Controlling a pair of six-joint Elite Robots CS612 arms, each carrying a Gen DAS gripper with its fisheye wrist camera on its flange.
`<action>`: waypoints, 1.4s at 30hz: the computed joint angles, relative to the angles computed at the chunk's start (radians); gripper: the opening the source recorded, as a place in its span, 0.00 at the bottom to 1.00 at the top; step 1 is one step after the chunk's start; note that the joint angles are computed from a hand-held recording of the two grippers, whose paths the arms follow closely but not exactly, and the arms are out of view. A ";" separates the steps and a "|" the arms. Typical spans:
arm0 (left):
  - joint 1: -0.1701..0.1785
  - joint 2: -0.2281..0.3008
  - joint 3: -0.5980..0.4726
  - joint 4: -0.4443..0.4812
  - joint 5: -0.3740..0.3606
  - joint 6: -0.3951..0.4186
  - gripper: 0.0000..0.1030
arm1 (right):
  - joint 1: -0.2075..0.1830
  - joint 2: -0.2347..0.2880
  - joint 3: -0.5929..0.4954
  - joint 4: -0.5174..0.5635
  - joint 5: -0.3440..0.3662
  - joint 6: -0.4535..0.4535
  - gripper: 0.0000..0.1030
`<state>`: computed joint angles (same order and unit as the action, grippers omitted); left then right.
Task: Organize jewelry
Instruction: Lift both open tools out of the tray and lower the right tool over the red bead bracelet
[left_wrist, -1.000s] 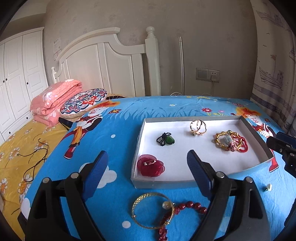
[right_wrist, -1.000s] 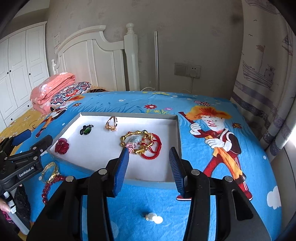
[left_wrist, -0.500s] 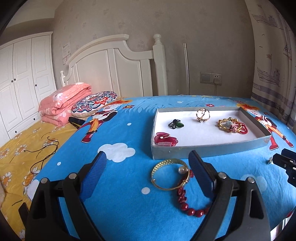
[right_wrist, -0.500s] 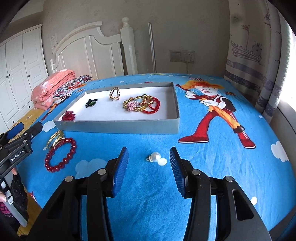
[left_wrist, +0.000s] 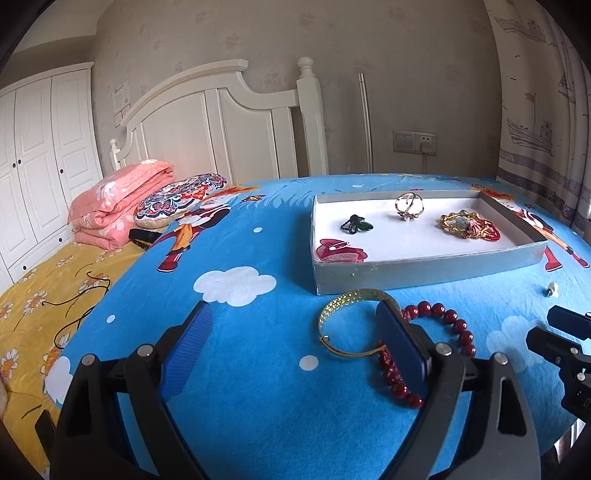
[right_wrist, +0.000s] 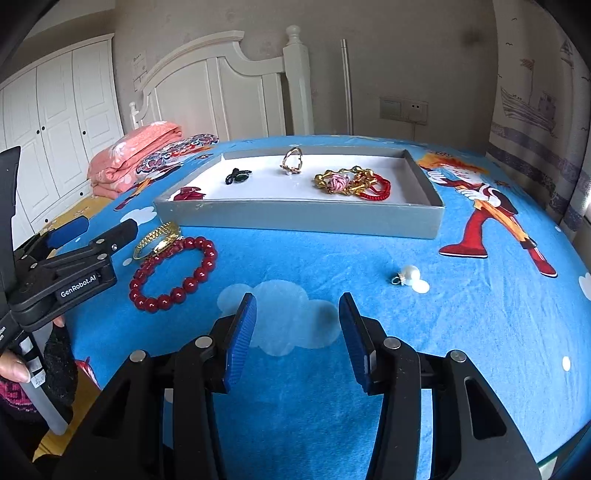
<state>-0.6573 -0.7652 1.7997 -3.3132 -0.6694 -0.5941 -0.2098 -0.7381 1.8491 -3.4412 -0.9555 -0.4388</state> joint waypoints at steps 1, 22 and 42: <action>0.001 -0.001 0.003 0.000 -0.001 -0.002 0.85 | 0.005 -0.002 0.001 0.002 0.001 -0.004 0.44; -0.011 -0.034 0.080 -0.004 -0.032 -0.096 0.85 | 0.107 -0.011 -0.027 0.049 -0.157 -0.071 0.44; -0.033 -0.011 0.018 -0.031 -0.110 0.045 0.85 | 0.006 0.003 -0.006 -0.036 -0.137 -0.028 0.35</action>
